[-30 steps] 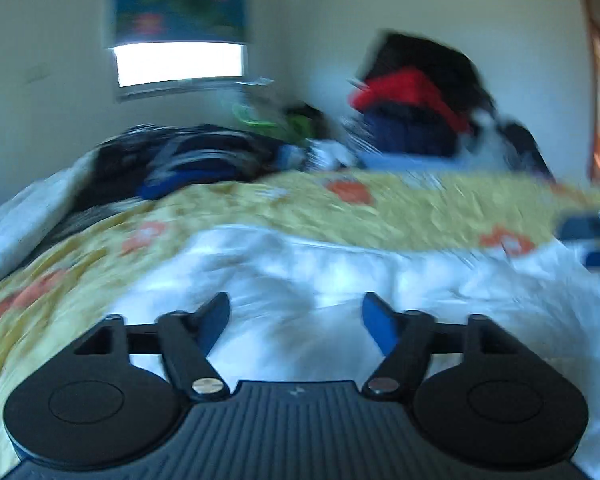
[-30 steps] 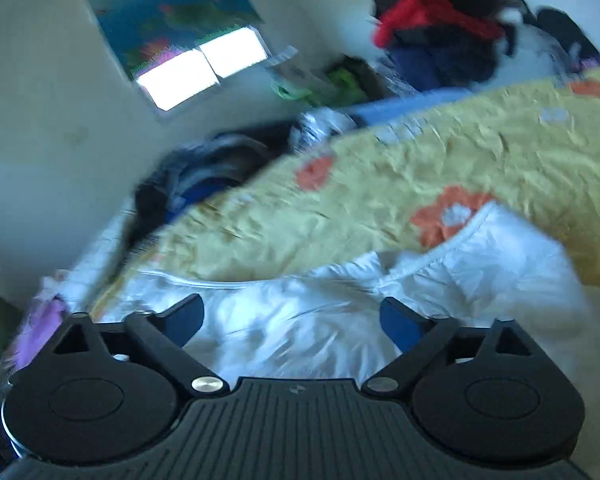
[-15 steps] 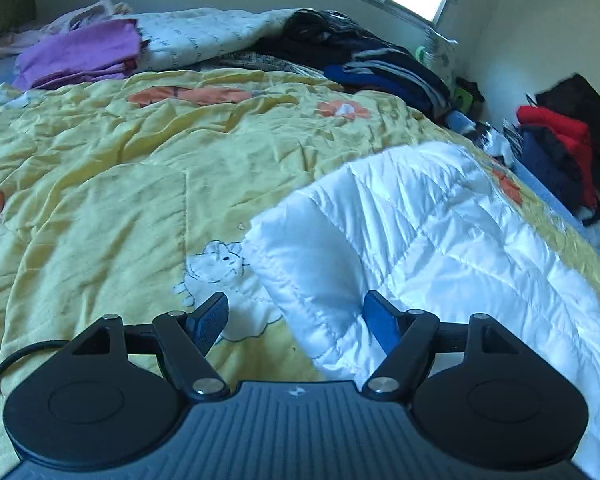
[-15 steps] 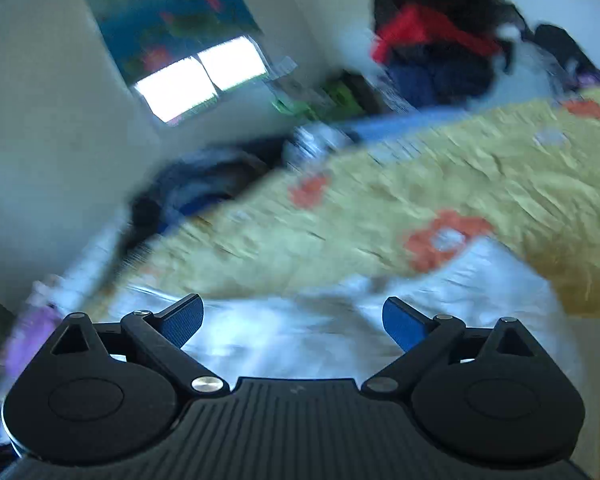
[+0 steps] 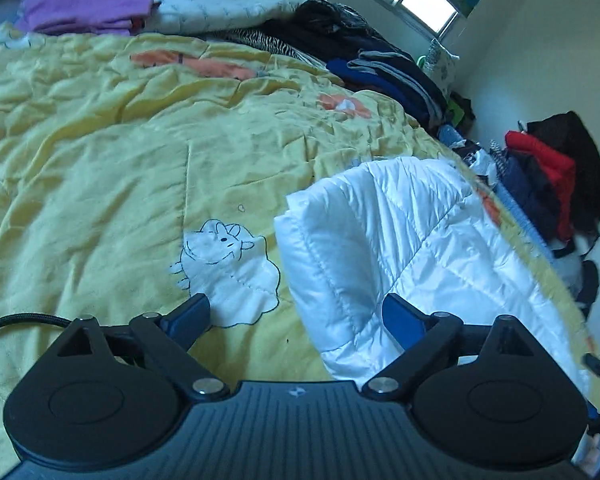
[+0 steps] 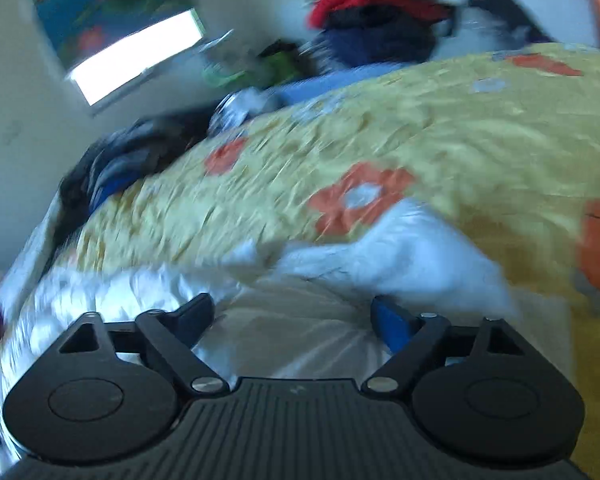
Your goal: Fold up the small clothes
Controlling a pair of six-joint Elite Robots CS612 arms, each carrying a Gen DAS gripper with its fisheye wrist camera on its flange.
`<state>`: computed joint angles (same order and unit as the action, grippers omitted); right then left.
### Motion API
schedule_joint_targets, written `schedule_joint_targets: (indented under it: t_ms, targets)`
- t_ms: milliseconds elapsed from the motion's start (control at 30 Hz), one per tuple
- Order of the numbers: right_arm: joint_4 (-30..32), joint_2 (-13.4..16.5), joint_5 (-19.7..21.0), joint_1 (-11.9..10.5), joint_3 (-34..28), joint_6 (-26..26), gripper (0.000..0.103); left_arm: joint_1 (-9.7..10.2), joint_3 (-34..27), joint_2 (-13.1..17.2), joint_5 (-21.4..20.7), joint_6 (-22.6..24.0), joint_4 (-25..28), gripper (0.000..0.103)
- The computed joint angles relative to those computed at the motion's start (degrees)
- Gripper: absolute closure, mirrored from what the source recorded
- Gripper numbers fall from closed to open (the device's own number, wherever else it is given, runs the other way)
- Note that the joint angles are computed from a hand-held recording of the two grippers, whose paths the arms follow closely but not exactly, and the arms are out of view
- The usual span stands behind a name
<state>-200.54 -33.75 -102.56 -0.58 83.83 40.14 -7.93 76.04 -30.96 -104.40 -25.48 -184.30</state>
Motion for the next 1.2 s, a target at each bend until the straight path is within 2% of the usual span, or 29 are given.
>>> schedule_joint_targets:
  t_ms: [33, 100, 200, 233, 333, 367, 433, 500, 567, 600, 667, 733, 800, 867, 933, 967, 1000, 1033, 1067, 1100, 1167, 1200]
  targets:
    - [-4.2, -0.2, 0.3, 0.4, 1.1, 0.2, 0.016, 0.14, -0.1, 0.1, -0.5, -0.4, 0.1, 0.009]
    - [-12.2, -0.4, 3.7, 1.2, 3.1, -1.8, 0.007, 0.31, -0.7, 0.4, -1.2, -2.4, 0.1, 0.008]
    - [-12.9, -1.0, 8.8, 2.9, 3.7, -8.2, 0.006, -0.3, -1.4, 0.8, 0.4, -3.4, -0.3, 0.005]
    - [-13.5, -0.9, 11.6, 2.9, 3.4, -7.9, 0.006, -0.72, -1.5, 0.8, 2.0, -3.1, -0.3, 0.005]
    - [-14.7, 0.6, 22.4, 2.2, 0.6, 0.3, 0.005, -1.84, -2.0, 1.1, 5.0, -2.8, -0.9, 0.005]
    - [-14.3, 1.3, 25.2, 1.9, -0.9, 3.6, 0.004, -2.26, -2.1, 1.1, 6.3, -1.8, -0.3, 0.005]
    - [-12.3, 2.3, 27.5, 1.7, -3.5, 8.5, 0.004, -2.77, -2.5, 1.3, 7.6, -0.7, -0.1, 0.006]
    - [-7.2, 2.7, 29.0, 1.6, -5.7, 10.2, 0.002, -3.01, -2.8, 1.5, 8.5, -1.0, 0.0, 0.006]
    - [-0.3, 2.7, 27.4, 1.8, -6.9, 9.5, 0.005, -3.03, -3.4, 1.8, 8.4, -1.5, -0.2, 0.006]
    - [1.0, 3.0, 27.0, 1.7, -7.4, 10.6, 0.008, -3.0, -3.8, 2.1, 8.0, -1.5, -0.3, 0.006]
    - [-1.5, 4.4, 27.4, 1.2, -7.8, 15.4, 0.012, -2.91, -4.6, 2.6, 6.8, -1.0, -0.8, 0.026]
    - [-3.9, 5.2, 27.9, 0.7, -7.6, 18.5, 0.019, -2.89, -5.2, 2.9, 5.5, -0.3, -0.1, 0.031]
    - [-5.1, 5.3, 28.9, 0.5, -7.1, 19.2, 0.019, -3.01, -5.7, 3.1, 5.4, 0.1, 0.1, 0.039]
    - [-6.4, 4.7, 30.5, 0.2, -6.3, 21.0, 0.017, -3.13, -6.0, 3.3, 5.3, 1.1, -0.3, 0.061]
    - [-10.9, 4.8, 31.1, -0.1, -5.8, 24.3, 0.022, -3.25, -6.0, 3.3, 5.1, 2.1, -0.3, 0.07]
    - [-14.8, 5.1, 30.3, -0.3, -5.7, 25.5, 0.022, -3.35, -5.8, 3.1, 5.5, 2.2, -0.3, 0.07]
    - [-16.7, 5.1, 30.1, -0.4, -5.5, 24.6, 0.03, -3.36, -5.7, 3.0, 5.6, 2.0, -0.3, 0.07]
    - [-16.1, 4.4, 30.3, -0.5, -5.0, 22.0, 0.049, -3.34, -5.7, 3.0, 5.6, 1.7, -0.1, 0.07]
    - [-13.2, 3.1, 29.9, -0.5, -4.3, 17.5, 0.063, -3.31, -5.8, 3.0, 5.5, 1.6, 0.1, 0.07]
    - [-10.1, 2.0, 29.0, -0.4, -3.7, 13.0, 0.096, -3.31, -5.8, 2.9, 5.5, 1.6, 0.4, 0.07]
    - [-4.9, 0.3, 28.2, -0.2, -2.9, 2.8, 0.097, -3.25, -6.0, 2.9, 5.3, 1.2, 0.8, 0.07]
    - [-2.9, -0.4, 27.8, -0.1, -2.5, -0.5, 0.099, -3.24, -6.0, 2.9, 5.2, 0.9, 0.2, 0.071]
